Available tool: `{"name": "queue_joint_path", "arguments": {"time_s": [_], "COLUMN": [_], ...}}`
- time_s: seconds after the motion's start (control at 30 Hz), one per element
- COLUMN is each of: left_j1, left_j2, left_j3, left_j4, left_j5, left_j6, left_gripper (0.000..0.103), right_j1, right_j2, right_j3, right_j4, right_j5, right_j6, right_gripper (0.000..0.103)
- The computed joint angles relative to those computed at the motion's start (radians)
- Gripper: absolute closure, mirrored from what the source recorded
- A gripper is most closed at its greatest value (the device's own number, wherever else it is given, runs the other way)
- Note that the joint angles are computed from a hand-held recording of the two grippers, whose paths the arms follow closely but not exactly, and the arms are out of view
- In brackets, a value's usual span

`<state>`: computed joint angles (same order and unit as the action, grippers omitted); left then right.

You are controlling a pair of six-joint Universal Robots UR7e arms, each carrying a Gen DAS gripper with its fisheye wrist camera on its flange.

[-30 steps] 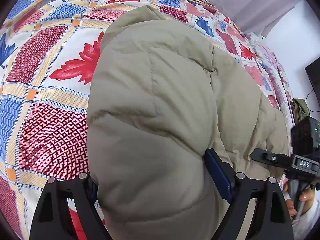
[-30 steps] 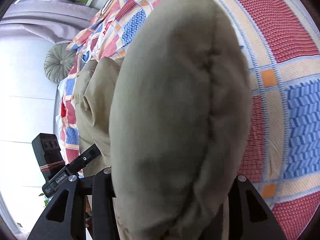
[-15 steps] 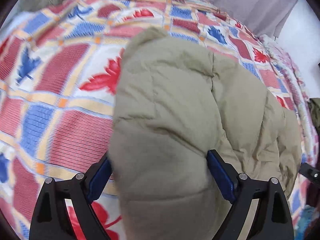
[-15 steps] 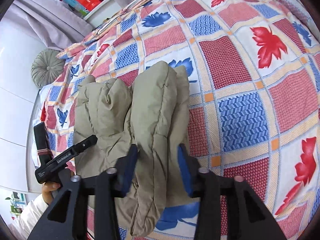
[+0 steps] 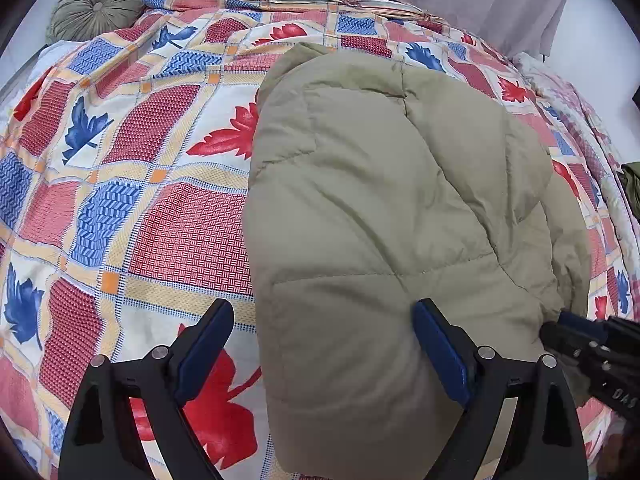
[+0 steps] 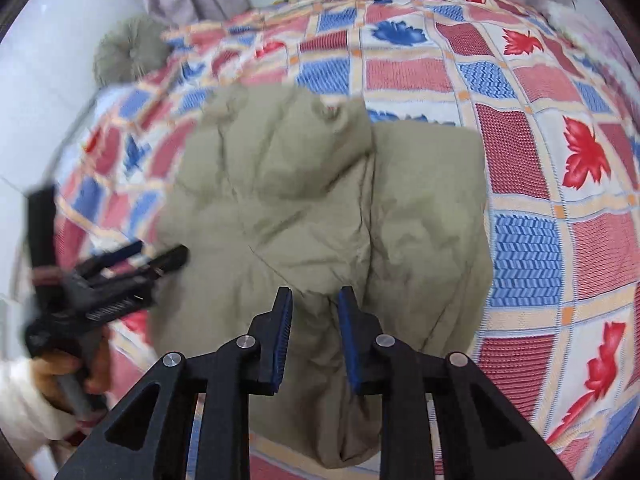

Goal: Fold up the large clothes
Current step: 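Press the folded bundle flat and open both tools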

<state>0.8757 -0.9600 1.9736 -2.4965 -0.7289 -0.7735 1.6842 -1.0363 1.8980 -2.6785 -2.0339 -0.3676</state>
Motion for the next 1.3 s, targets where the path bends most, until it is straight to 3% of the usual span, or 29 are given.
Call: {"name": "queue_joint_path", "arguments": {"time_s": [0.07,0.23,0.6,0.9,0.93,1.23,1.3], "left_j1": [0.004,-0.008,-0.041,-0.06,-0.061,-0.108,-0.128], "left_j2": [0.007,0.004,-0.037,-0.084,-0.087,-0.11,-0.122], "left_j3": [-0.001,-0.009,-0.026,0.012,0.011,-0.007,-0.006], "left_j4": [-0.008,0.043,0.207,0.217,0.231,0.436,0.475], "left_j5": [-0.014,-0.017,-0.018,-0.027,-0.032,-0.036,-0.038], "left_j6": [0.003,-0.025,-0.146,-0.212,-0.218,-0.317,-0.334], "left_gripper": [0.011,0.011,0.011,0.01,0.0,0.0,0.0], "right_j1": [-0.017,-0.055,-0.024,-0.018,-0.018,-0.002,0.005], "right_j2": [0.015,0.012,-0.041,-0.101,-0.103,-0.135,-0.15], "right_j3": [0.015,0.034,0.043,0.071,0.071,0.08,0.082], "right_j4": [-0.004,-0.008,0.038,0.077,0.08,0.12,0.137], "right_j5": [-0.034,-0.013,-0.031,-0.01,-0.009,-0.012,-0.011], "right_j6": [0.007,0.041,0.092,0.147,0.151,0.208,0.227], "right_gripper": [0.077,0.077,0.076,0.076,0.076,0.076,0.068]}}
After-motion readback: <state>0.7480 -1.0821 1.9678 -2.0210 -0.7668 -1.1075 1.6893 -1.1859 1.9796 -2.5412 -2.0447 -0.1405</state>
